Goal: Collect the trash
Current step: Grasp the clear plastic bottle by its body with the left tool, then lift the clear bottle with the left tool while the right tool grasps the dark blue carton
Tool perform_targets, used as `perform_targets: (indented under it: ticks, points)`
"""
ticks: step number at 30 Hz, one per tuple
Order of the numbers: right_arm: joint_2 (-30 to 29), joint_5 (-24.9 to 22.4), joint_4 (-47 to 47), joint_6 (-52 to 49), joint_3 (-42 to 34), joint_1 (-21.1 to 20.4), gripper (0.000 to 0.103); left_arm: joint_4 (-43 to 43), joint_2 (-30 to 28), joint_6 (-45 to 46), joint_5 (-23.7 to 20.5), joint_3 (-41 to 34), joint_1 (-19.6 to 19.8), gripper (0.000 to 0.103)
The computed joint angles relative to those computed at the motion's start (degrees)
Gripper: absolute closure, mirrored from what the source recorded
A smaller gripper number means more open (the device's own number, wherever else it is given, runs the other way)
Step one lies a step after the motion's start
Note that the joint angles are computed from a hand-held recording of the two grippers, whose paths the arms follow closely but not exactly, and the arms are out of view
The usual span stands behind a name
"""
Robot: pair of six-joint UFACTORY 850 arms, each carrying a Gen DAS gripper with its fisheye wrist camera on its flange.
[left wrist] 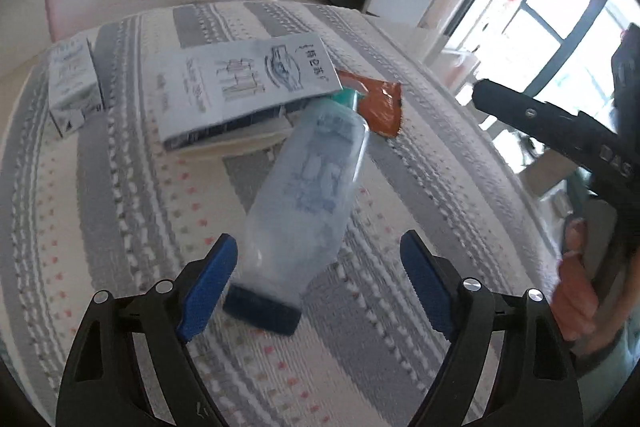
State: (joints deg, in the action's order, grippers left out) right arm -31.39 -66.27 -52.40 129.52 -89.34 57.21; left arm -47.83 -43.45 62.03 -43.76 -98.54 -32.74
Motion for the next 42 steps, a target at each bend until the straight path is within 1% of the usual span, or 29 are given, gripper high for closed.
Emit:
perform_targets:
  ticks: [2,4,7,10,13,14,16,17,19,21,23,26,28,30,31,32,33,35,36,38,40,41,42]
  points:
    - [0.3,-0.2,0.0,0.4,0.5,0.0,0.033,3.7,-1.7,-3.7,2.4,-2.6,-1.4,0.021]
    - [0.3,-0.8,0.1,0.2,0.5,0.1,0.033,6.7,-3.4,-6.5,3.0,-5.3,-2.5,0.021]
    - [0.1,-1.4,-0.1,-0.6,0.2,0.1,0.033,12.9,-5.4,-11.1,4.1,-8.2,-4.1,0.024]
    - [-0.4,-1.2,-0.9,-1.9,-0.4,-0.1,0.033,16.1,-6.0,-13.9,4.9,-8.8,-4.6,0.037]
    - [-1.2,0.0,-2.4,-3.0,-1.3,-0.9,0.033,14.0,-4.8,-12.5,5.5,-6.9,-3.8,0.042]
    - [-1.5,1.3,-2.7,-3.7,-1.8,-1.6,0.033,12.8,-3.8,-11.4,5.7,-5.5,-3.2,0.044]
    - [-1.6,4.8,-3.8,-4.5,-2.2,-3.2,0.033,10.1,-2.0,-9.3,5.7,-3.2,-2.1,0.045]
    - [-1.7,5.7,-4.4,-4.6,-2.3,-3.8,0.034,8.6,-1.0,-8.0,5.5,-1.8,-1.4,0.045]
    - [-2.7,7.3,-5.2,-6.3,-3.7,-5.7,0.04,4.3,1.7,-4.1,5.5,2.0,0.7,0.046]
    - [-4.1,9.3,-3.7,-10.2,-5.7,-8.1,0.055,0.5,4.5,-0.7,6.5,6.1,2.9,0.046]
    - [-5.0,13.2,-1.2,-13.3,-6.7,-10.9,0.064,-3.0,5.9,1.3,6.5,8.2,5.1,0.046]
    - [-6.1,17.4,2.8,-16.5,-7.4,-13.6,0.064,-9.6,6.7,4.2,5.8,9.6,8.4,0.046]
    - [-5.8,21.3,5.0,-17.3,-6.5,-14.4,0.064,-10.7,6.1,3.7,5.7,8.6,9.4,0.046]
    - [-5.3,24.1,6.3,-17.7,-5.6,-14.2,0.064,-10.4,5.9,2.7,6.6,8.0,9.7,0.046]
    - [-4.8,27.0,7.3,-18.6,-4.8,-13.9,0.064,-10.7,5.9,2.5,7.0,7.7,10.0,0.046]
    - [-4.9,28.1,8.6,-20.0,-5.0,-13.4,0.064,-10.7,5.6,1.9,7.0,7.2,10.3,0.046]
    - [-5.1,28.3,9.1,-20.7,-5.4,-12.8,0.064,-10.9,5.4,1.3,6.7,6.7,10.6,0.046]
    - [-5.2,31.6,10.2,-22.2,-5.8,-11.3,0.064,-12.2,5.6,2.0,6.6,6.8,11.3,0.046]
    - [-6.2,31.8,11.6,-24.1,-7.3,-10.3,0.064,-13.0,5.9,2.6,6.9,7.1,11.5,0.046]
    - [-8.3,30.3,13.6,-27.4,-10.7,-8.7,0.064,-14.1,6.8,4.1,8.0,8.1,11.7,0.046]
    - [-10.0,32.6,15.7,-30.9,-13.5,-7.4,0.063,-15.2,7.4,5.1,8.6,8.9,12.0,0.046]
    - [-10.9,31.9,15.9,-32.2,-15.0,-6.8,0.063,-15.6,7.6,5.4,8.5,9.1,12.2,0.046]
    - [-12.3,28.8,15.0,-32.9,-17.7,-5.8,0.063,-15.9,7.7,5.6,8.5,9.1,12.3,0.046]
